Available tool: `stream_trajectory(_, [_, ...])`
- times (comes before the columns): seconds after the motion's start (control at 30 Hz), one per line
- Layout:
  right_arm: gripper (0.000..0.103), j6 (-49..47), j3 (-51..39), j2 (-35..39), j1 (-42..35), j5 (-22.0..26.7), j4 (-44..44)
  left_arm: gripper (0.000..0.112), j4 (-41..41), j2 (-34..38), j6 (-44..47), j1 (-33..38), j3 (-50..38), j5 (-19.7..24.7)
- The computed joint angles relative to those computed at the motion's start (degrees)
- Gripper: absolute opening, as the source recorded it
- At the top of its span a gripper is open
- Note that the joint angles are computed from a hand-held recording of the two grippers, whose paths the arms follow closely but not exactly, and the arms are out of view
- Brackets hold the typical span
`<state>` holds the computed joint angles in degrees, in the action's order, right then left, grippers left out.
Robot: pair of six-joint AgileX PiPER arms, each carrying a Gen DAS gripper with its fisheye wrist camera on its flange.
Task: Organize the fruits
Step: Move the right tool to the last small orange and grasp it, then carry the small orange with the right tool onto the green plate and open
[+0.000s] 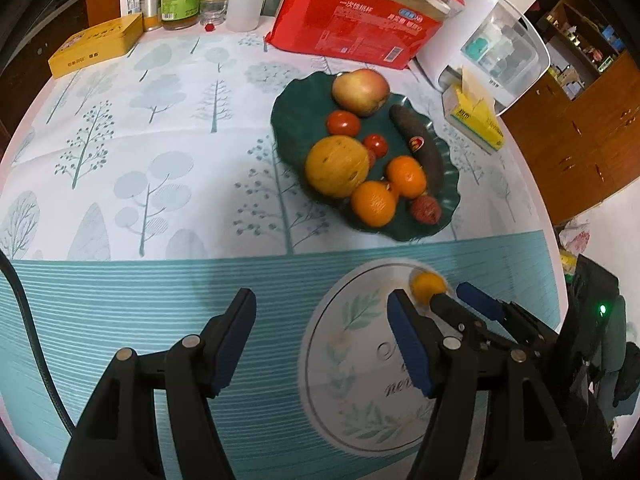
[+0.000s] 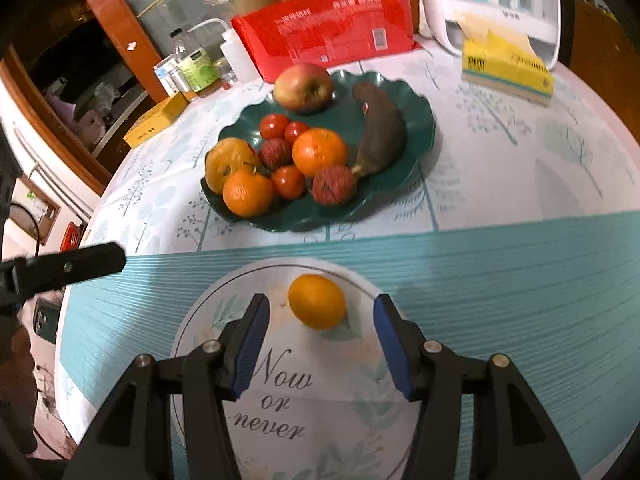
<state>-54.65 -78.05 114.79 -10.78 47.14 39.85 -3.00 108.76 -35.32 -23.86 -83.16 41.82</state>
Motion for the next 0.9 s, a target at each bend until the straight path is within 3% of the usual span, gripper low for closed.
stream_trajectory(0.4, [0.053,8.7,1.4,1.0,2.7,-3.0,-2.5,0.067,-4.9,-0.6,7.0,1.8,3.3,-0.5])
stream_trajectory(0.67, [0.035,11.7,1.4,0.7,3.8,-4.8,-5.4,0.067,-7.0,-0.3,10.3,2.6,3.6,-0.9])
stream_trajectory(0.9, [0.035,12.8,0.7,0.4,4.0,-4.3,-6.5,0.067,-7.8,0.2,12.4,3.2,3.7,-0.9])
